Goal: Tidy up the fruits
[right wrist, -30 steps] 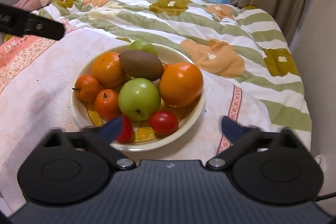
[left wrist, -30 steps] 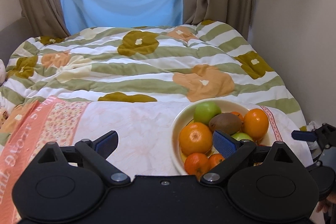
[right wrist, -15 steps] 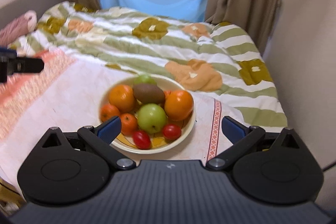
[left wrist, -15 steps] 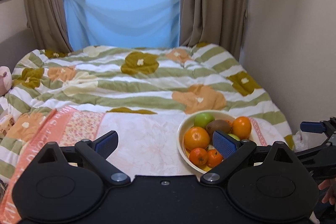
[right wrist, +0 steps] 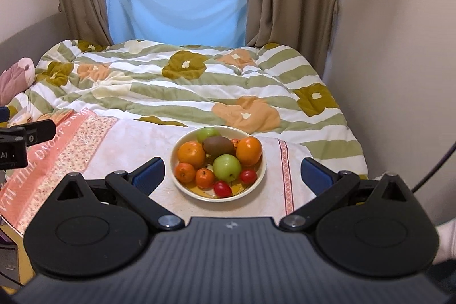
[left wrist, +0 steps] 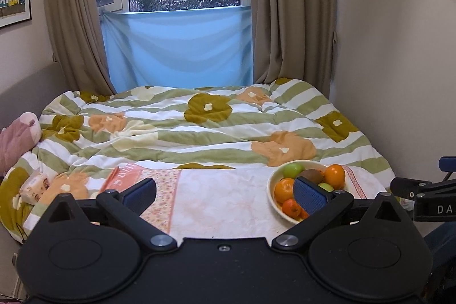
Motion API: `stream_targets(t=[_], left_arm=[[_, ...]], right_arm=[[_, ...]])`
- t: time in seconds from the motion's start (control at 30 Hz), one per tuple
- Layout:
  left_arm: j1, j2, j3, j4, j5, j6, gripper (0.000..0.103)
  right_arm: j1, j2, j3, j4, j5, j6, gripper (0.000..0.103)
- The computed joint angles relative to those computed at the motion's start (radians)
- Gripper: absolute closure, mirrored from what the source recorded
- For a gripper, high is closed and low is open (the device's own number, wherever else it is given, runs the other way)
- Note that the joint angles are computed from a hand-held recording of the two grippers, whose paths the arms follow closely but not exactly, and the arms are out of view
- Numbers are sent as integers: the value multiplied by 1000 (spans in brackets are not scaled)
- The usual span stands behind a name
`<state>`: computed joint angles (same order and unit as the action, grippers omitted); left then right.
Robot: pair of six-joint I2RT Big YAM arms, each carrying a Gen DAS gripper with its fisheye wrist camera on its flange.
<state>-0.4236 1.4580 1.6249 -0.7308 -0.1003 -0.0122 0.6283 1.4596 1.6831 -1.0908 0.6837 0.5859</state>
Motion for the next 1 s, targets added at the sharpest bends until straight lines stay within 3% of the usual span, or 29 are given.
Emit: stream_targets(t=[0.3, 1.0], left_arm=[[46, -68, -85, -3, -4, 33, 0], [57, -117, -138, 21, -5, 47, 0]], right_arm=[[81, 26, 47, -96, 54, 131, 0], [113, 40, 62, -119, 68, 172, 0]])
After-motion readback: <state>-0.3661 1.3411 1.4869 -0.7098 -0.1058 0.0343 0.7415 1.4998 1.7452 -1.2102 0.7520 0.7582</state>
